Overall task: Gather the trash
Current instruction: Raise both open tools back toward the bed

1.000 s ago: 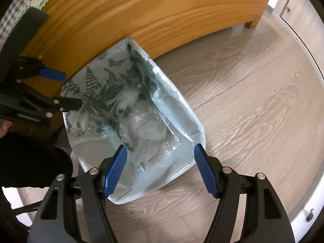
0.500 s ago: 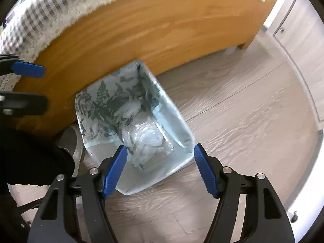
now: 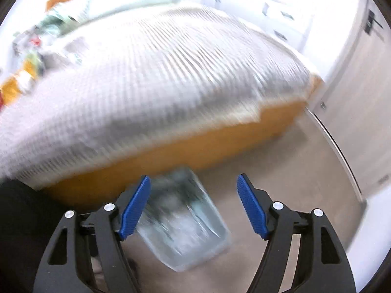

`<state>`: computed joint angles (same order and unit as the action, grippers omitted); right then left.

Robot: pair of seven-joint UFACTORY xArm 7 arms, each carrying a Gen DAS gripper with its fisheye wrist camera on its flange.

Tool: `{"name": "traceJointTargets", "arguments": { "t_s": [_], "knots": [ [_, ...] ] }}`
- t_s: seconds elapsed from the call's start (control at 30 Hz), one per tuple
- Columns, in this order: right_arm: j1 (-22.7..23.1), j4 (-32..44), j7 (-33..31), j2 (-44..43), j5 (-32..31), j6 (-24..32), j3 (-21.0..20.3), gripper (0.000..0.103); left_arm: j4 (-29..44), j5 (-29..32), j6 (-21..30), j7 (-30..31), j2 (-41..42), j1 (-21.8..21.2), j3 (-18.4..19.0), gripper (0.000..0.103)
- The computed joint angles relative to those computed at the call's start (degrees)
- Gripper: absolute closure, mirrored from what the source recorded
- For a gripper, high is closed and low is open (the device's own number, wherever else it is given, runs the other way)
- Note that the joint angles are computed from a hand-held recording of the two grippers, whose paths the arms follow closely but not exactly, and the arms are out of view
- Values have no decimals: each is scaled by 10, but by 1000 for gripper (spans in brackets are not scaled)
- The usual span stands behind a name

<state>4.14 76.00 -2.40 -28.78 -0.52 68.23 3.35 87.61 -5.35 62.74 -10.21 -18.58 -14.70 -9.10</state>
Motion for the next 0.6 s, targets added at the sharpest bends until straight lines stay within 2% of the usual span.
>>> {"name": "traceJointTargets", "arguments": {
  "t_s": [0.2, 0.33, 0.5, 0.6],
  "knots": [
    [55, 127, 12, 89, 36, -31, 47, 33, -87, 66, -54, -59, -91, 78, 25, 10],
    [86, 174, 27, 144, 14, -68, 81, 33, -160, 88, -104, -65, -137, 115, 50, 10],
    [127, 202, 51, 189, -11, -114, 104, 33, -194, 96, -132, -48, -132, 137, 63, 11],
    [141, 213, 73, 207, -32, -134, 106, 33, -210, 108, -181, -42, -108, 146, 57, 11]
  ]
}}
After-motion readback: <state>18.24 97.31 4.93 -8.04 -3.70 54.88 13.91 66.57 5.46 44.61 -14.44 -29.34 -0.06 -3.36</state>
